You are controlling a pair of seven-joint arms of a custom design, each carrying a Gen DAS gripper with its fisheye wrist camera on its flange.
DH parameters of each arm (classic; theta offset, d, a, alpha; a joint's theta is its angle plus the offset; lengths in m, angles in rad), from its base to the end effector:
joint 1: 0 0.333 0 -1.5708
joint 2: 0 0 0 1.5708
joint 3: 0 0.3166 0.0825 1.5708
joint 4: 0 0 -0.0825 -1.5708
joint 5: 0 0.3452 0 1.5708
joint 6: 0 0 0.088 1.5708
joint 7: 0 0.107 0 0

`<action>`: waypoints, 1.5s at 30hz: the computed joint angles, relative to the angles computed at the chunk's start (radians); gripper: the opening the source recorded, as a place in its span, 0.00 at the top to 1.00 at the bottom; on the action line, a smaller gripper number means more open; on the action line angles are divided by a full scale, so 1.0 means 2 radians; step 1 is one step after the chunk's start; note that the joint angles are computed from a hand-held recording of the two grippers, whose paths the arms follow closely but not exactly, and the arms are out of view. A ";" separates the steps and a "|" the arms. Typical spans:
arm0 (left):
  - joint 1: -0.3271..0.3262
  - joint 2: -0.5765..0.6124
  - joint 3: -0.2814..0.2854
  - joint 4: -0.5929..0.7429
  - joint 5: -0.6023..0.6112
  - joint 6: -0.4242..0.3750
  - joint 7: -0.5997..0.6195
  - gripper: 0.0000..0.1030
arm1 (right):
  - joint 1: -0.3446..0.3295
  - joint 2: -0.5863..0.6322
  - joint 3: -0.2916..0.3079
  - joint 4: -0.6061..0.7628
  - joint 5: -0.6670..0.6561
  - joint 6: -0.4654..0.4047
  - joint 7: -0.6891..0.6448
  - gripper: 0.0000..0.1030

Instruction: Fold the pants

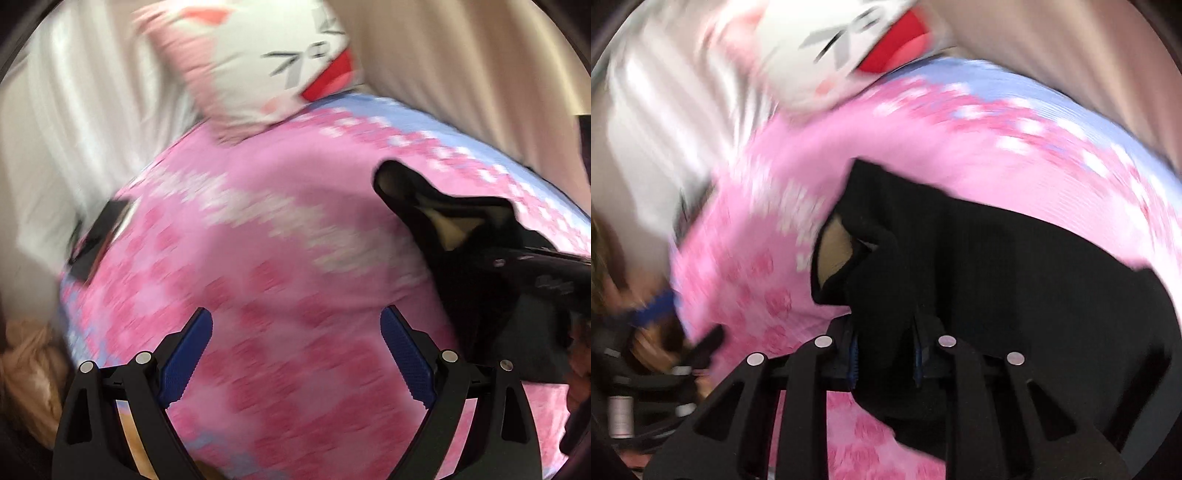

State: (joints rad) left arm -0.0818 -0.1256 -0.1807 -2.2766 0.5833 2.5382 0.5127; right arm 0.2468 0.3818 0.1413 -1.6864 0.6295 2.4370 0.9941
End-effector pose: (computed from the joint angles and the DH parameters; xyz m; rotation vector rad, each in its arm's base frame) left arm 0.4779 -0.1376 0.4685 -2.1701 1.4857 -0.4180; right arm 0.6129 0.2389 0.4384 -2.1722 1.2424 0.0945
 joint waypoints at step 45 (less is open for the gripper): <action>-0.287 0.473 0.010 0.686 -0.109 -0.246 0.263 0.08 | -0.239 -0.023 -0.129 -0.121 0.078 -0.029 -0.133 0.93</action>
State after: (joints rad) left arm -0.6552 0.8199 -0.1615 -0.9038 0.3643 2.0457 1.0391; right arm -0.2321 0.3350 -0.1160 -1.9278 0.7847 2.3787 0.7284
